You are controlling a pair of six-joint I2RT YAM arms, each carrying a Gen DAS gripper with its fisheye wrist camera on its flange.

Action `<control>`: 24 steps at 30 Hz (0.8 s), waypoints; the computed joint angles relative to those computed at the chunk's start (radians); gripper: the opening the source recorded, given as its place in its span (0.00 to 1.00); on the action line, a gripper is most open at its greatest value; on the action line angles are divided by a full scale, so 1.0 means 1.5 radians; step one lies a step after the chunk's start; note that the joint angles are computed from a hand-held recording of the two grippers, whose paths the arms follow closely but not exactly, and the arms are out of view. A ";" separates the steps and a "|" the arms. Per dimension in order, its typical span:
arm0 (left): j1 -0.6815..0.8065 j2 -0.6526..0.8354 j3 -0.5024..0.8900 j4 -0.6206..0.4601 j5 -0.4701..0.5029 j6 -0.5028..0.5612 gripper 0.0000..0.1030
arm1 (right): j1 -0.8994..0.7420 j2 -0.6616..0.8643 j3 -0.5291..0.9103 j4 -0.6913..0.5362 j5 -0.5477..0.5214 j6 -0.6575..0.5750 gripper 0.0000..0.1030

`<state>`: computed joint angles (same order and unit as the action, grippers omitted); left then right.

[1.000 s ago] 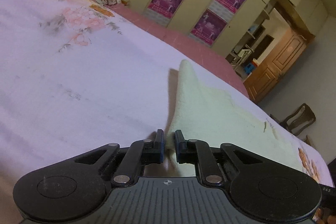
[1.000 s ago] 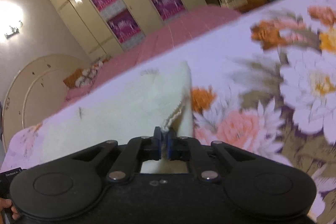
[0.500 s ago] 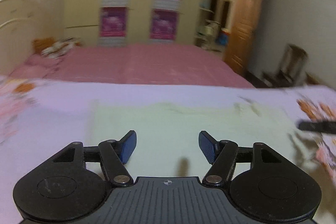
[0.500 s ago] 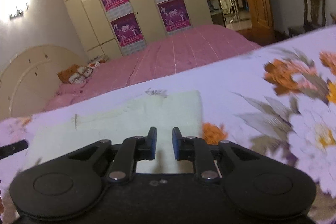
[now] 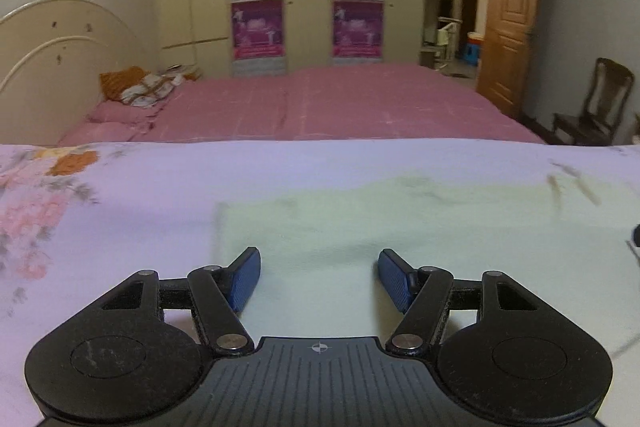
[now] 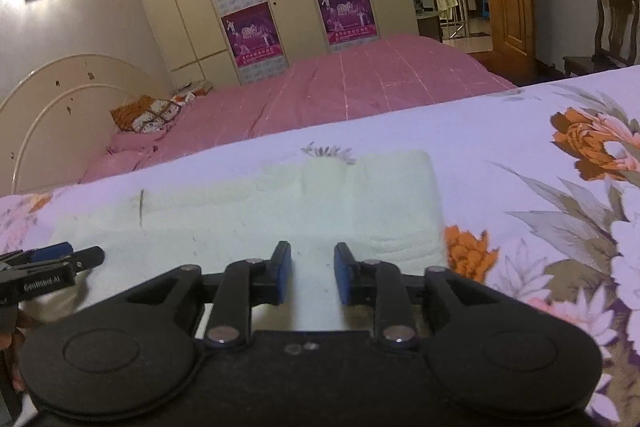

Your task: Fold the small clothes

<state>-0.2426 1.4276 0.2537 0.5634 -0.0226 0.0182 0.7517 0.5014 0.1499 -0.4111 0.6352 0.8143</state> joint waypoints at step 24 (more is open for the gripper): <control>0.027 0.077 0.030 0.039 0.062 0.052 0.70 | 0.082 0.459 0.123 0.286 0.040 -0.035 0.23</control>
<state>-0.2023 1.5428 0.2983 0.6213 0.0708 0.0961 0.8749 1.1903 0.3337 0.0181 0.6957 0.7616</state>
